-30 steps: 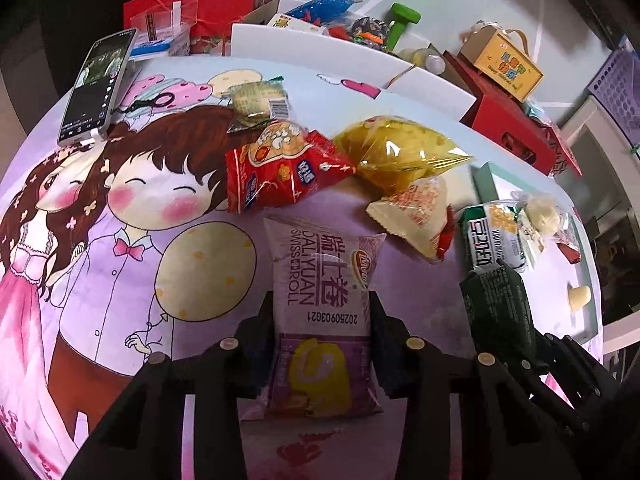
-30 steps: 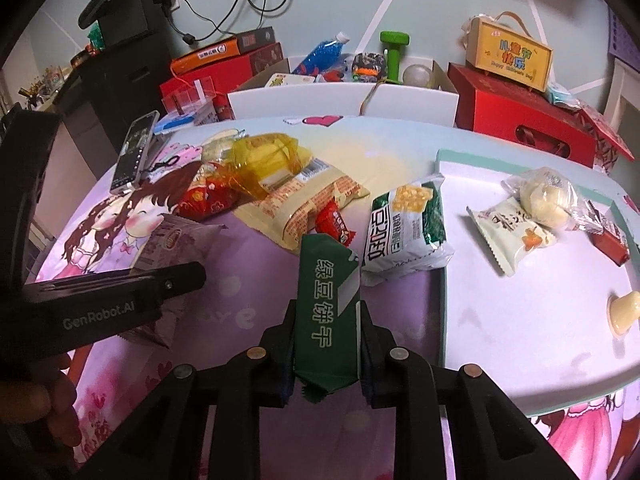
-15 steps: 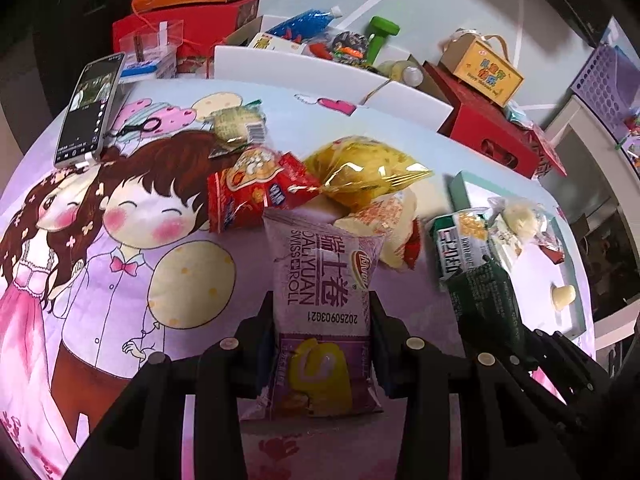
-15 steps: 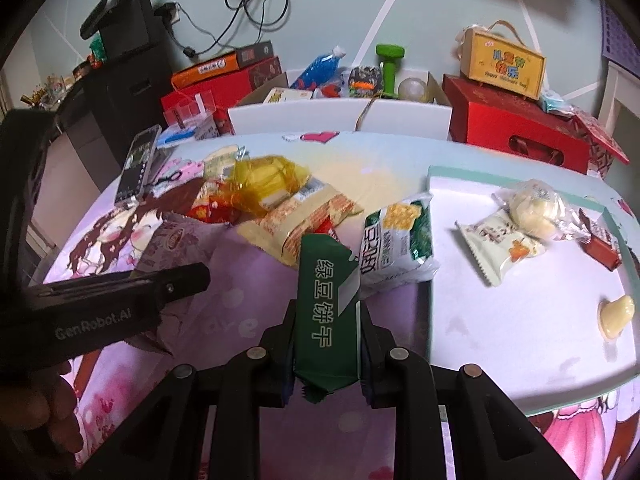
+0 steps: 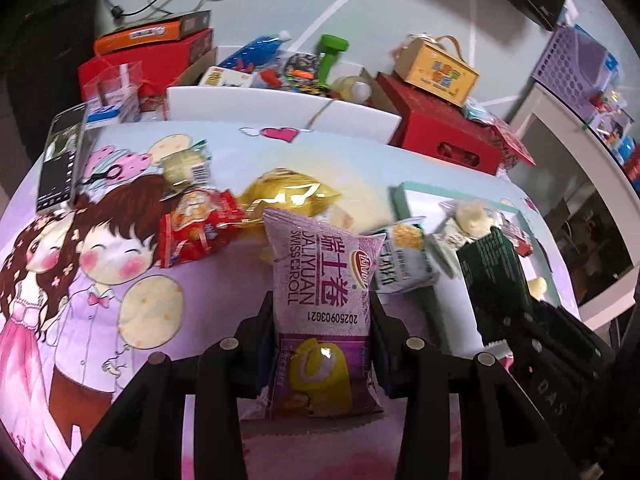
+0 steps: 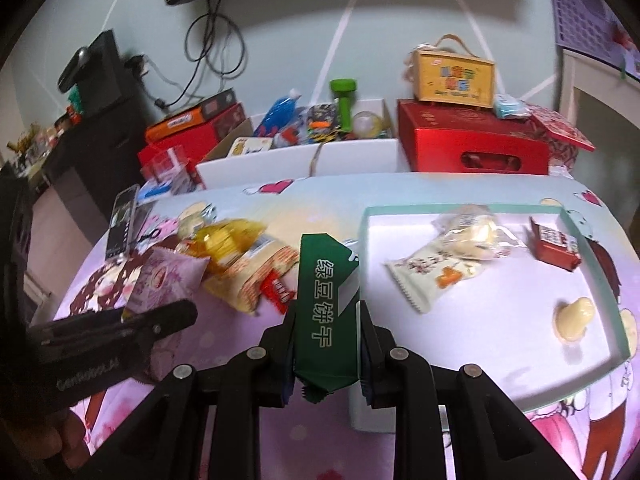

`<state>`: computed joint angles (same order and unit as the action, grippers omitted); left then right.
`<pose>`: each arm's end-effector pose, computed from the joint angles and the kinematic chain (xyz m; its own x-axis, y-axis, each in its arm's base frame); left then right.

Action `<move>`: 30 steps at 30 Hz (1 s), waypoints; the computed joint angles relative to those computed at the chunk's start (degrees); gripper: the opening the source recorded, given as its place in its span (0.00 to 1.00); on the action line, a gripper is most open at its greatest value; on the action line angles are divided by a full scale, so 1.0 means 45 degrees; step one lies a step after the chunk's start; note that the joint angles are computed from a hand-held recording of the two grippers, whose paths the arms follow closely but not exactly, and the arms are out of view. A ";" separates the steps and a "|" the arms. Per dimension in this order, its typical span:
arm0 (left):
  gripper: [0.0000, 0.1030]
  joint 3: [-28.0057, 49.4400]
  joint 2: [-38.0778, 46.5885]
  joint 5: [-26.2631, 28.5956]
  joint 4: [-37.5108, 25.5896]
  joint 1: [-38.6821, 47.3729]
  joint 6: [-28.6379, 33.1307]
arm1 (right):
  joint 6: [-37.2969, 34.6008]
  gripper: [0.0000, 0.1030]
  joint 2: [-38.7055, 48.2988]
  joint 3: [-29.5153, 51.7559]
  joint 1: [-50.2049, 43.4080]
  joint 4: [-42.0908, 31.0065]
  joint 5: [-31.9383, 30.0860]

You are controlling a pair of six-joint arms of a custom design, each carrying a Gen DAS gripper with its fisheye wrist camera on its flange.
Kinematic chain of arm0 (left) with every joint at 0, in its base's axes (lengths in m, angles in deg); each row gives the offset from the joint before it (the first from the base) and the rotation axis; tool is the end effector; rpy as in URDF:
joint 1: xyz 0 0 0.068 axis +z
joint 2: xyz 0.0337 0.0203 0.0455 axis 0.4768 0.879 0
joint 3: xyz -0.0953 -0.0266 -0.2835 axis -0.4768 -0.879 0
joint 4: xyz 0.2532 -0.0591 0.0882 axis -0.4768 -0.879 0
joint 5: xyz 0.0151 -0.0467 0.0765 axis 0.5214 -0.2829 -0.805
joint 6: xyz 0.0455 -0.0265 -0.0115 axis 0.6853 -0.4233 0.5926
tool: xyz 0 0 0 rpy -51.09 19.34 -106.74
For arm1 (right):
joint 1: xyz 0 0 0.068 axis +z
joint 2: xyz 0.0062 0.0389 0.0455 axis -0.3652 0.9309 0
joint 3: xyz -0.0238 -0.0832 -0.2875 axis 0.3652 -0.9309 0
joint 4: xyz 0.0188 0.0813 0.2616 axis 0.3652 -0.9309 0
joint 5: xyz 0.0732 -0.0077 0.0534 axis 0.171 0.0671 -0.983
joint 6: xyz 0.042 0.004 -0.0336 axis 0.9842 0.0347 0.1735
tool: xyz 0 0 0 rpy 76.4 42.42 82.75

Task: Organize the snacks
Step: 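Carry the swiss roll packet and green carton with both tools over the tray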

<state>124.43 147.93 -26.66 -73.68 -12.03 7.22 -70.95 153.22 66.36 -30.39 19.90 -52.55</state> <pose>0.1971 -0.1492 0.2795 -0.7119 -0.4362 -0.5504 -0.3590 0.8996 -0.2487 0.2585 -0.0208 0.2747 -0.6487 -0.2900 -0.7036 -0.5340 0.8322 0.1493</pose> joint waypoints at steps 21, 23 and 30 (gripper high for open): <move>0.41 0.3072 0.3274 0.1104 0.0927 -0.0544 0.1944 | 0.0508 0.26 0.3048 0.3028 -0.3575 -0.0010 -0.0290; 0.41 0.3554 0.3676 0.1170 0.0951 -0.0618 0.2197 | 0.0621 0.26 0.3213 0.3205 -0.3809 0.0055 -0.0284; 0.41 0.5307 0.5185 0.1602 0.0988 -0.0786 0.3109 | 0.0871 0.26 0.3709 0.3770 -0.4444 0.0152 -0.0187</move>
<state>148.31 171.27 -19.44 -69.23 -15.57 21.21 -67.03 169.91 83.33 -50.39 20.59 -53.39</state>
